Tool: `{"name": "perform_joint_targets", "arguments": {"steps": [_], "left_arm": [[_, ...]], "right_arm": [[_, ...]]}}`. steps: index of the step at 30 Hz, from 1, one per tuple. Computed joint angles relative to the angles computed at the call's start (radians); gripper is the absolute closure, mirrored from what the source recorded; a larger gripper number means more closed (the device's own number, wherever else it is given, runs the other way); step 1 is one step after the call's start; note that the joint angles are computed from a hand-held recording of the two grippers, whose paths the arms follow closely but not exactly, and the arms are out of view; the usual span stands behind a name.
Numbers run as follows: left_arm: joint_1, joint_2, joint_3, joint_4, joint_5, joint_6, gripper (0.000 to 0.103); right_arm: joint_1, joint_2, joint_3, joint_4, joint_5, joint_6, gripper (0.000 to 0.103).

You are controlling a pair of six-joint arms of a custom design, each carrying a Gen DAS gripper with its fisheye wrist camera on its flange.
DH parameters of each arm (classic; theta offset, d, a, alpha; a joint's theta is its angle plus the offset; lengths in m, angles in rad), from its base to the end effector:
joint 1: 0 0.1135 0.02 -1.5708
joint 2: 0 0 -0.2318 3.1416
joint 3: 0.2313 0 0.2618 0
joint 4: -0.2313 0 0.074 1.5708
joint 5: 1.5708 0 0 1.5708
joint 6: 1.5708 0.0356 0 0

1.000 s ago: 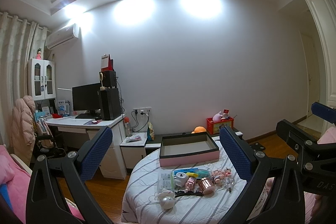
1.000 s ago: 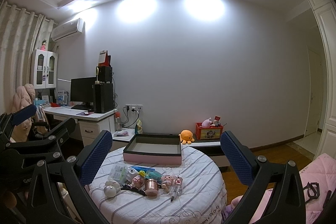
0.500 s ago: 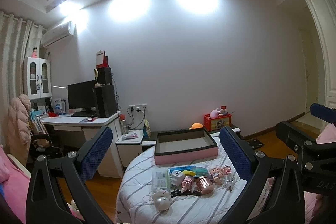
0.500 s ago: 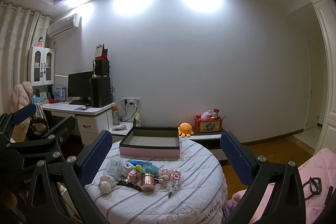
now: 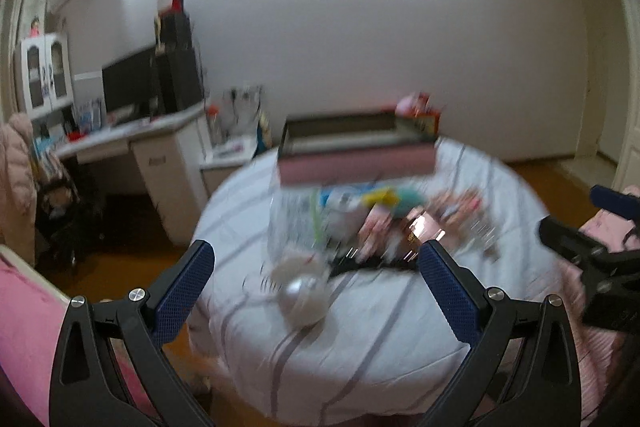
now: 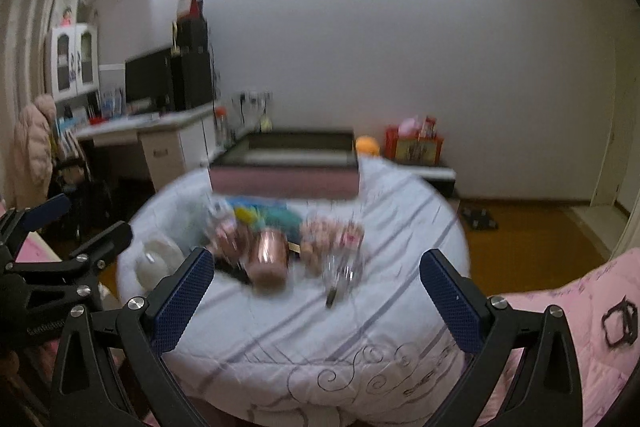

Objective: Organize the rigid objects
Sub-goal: 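Grasp the white toy figure with left tool while right tool grasps clear bottle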

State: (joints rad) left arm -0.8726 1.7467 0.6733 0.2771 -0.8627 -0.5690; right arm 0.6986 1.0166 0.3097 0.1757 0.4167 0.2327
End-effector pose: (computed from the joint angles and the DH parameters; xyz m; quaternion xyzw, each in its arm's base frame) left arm 0.2154 -0.2146 0.0770 -0.0289 0.8553 0.0644 0.5132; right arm 0.1797 0.1321 0.1368 -0.0961 0.8499 0.0578 0.5148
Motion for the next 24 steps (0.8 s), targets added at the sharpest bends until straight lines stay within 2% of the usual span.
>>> {"name": "perform_joint_targets", "arguments": {"steps": [4,9,13,16,18,21,24], "left_arm": [[0.088,0.114,0.03,0.036,0.123,0.004,0.0],[0.171,0.257,0.107,0.06,0.228,-0.002,0.0],[0.225,0.322,0.154,0.057,0.27,-0.009,0.0],[0.281,0.347,0.154,0.11,0.367,0.007,0.001],[0.31,0.361,0.153,0.134,0.419,0.021,0.004],[0.331,0.353,0.148,0.143,0.428,0.048,0.016],[0.346,0.351,0.152,0.141,0.451,0.065,0.018]], "right_arm": [[-0.091,0.222,0.051,0.099,-0.092,-0.002,0.0],[-0.173,0.411,0.11,0.174,-0.162,-0.004,0.0],[-0.221,0.524,0.164,0.206,-0.215,-0.015,0.0],[-0.247,0.6,0.209,0.222,-0.239,-0.021,0.0],[-0.26,0.659,0.249,0.228,-0.244,-0.018,0.0],[-0.277,0.697,0.28,0.225,-0.246,-0.008,0.0],[-0.299,0.727,0.308,0.227,-0.262,-0.004,0.0]]}}
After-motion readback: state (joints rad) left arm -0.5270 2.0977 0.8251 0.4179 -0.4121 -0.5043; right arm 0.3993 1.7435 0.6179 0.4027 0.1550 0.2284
